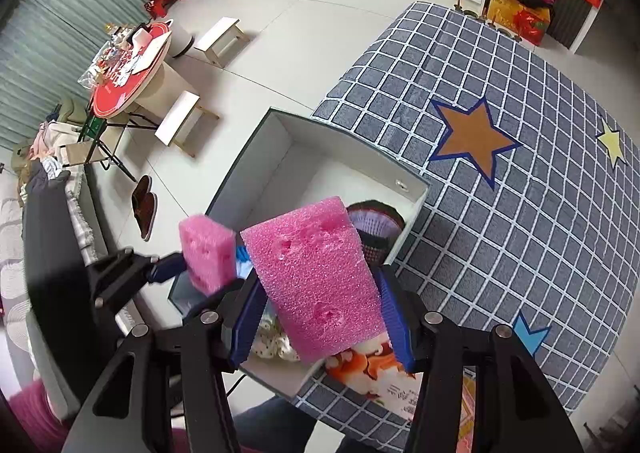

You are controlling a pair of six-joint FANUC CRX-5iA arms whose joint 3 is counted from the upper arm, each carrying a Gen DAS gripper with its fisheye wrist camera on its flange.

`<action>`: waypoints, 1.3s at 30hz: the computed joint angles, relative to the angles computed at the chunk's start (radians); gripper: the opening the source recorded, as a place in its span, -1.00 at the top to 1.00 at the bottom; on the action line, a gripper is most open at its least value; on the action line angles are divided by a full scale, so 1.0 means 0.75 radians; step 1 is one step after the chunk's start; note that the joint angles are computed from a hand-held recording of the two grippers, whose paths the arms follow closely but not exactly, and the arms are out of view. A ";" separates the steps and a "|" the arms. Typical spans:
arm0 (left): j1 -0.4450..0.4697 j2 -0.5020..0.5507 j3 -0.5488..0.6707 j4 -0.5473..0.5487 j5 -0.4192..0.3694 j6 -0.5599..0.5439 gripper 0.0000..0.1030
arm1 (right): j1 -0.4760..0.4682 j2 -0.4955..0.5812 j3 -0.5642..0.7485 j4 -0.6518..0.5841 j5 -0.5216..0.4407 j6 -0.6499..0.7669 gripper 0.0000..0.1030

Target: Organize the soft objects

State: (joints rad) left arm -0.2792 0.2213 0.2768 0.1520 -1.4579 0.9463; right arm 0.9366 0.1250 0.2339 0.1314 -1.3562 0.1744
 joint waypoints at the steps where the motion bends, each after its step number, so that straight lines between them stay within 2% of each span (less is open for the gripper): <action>1: 0.005 -0.006 -0.008 0.014 0.009 -0.007 -0.17 | -0.009 0.003 0.002 -0.006 0.009 0.005 -0.08; 2: 0.007 -0.012 -0.015 0.021 0.020 -0.013 -0.34 | -0.020 0.006 0.004 -0.010 0.018 0.011 -0.10; 3: 0.009 -0.016 -0.020 0.026 0.027 -0.018 -0.68 | -0.024 0.008 0.004 -0.006 0.023 0.015 -0.12; 6: 0.037 -0.028 -0.063 0.095 0.051 -0.020 -0.78 | -0.034 0.023 0.028 0.005 0.003 0.032 -0.99; 10: 0.029 -0.011 -0.064 0.072 0.067 0.015 -1.00 | -0.021 -0.033 -0.032 0.035 0.028 -0.050 -1.00; 14: 0.023 -0.033 -0.094 0.078 0.115 0.018 -1.00 | 0.018 -0.027 -0.006 0.082 -0.088 -0.086 -1.00; 18: 0.007 -0.024 -0.082 0.057 0.112 0.050 -1.00 | 0.068 -0.014 0.016 0.117 -0.175 -0.116 -1.00; 29: 0.010 -0.038 -0.051 0.022 0.082 0.087 -1.00 | 0.101 -0.013 0.012 0.110 -0.191 -0.156 -1.00; 34: 0.010 -0.054 -0.062 0.000 0.066 0.053 -1.00 | 0.117 -0.003 0.020 0.118 -0.206 -0.175 -1.00; 39: 0.024 -0.099 -0.090 -0.002 0.044 -0.092 -1.00 | 0.149 0.008 0.025 0.136 -0.227 -0.192 -1.00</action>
